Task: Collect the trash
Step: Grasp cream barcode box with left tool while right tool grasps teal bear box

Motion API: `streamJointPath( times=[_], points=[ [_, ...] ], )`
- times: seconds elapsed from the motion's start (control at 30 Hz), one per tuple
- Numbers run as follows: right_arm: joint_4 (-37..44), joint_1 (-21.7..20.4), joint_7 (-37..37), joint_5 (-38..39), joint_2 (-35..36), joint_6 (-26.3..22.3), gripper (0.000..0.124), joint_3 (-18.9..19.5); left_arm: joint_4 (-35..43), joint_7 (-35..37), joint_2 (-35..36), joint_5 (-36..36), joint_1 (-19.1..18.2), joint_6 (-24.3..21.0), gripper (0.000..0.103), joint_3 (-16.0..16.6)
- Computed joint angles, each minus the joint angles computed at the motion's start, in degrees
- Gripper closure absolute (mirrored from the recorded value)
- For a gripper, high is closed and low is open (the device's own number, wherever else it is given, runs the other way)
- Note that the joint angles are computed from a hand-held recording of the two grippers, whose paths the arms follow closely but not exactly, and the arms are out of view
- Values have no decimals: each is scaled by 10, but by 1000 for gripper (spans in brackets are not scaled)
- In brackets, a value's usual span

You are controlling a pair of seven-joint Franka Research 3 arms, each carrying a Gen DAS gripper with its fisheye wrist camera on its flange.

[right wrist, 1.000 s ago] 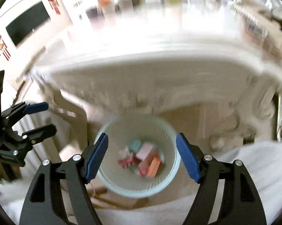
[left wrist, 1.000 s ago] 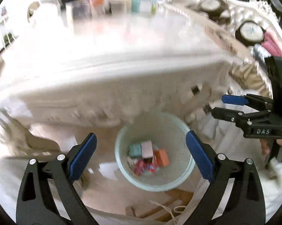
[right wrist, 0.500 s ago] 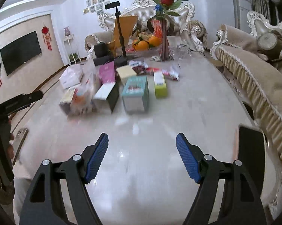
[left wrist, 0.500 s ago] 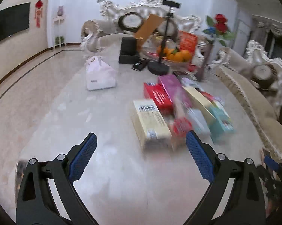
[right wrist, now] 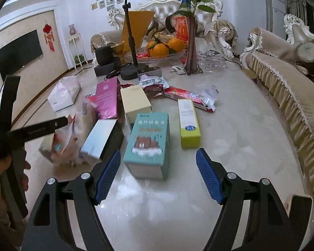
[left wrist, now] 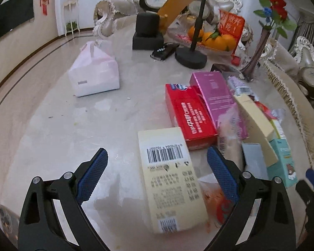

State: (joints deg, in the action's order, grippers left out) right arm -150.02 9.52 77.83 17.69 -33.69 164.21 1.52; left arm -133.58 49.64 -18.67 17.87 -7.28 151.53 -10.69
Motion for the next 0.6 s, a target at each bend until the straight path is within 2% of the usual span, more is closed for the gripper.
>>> streamJointPath(
  times=[0.13,0.23,0.37,0.47,0.5,0.6],
  points=[
    [22,-15,12,-21,34,-9,53,17,0,19,6,-15,-2,-3,10,12],
    [24,-12,12,-27,40,-12,53,15,-15,46,-4,-40,-7,7,10,27],
    [21,-13,15,-34,43,-18,53,15,-30,53,-22,-32,4,2,10,20],
    [22,-18,21,-41,49,-28,53,17,-21,68,-15,-34,-1,-27,10,17],
    [22,-19,22,-44,50,-30,53,18,-27,83,-15,-55,-12,-19,10,26],
    [23,-21,24,-48,51,-33,53,16,-40,77,-21,-74,-11,-9,10,28]
  ],
)
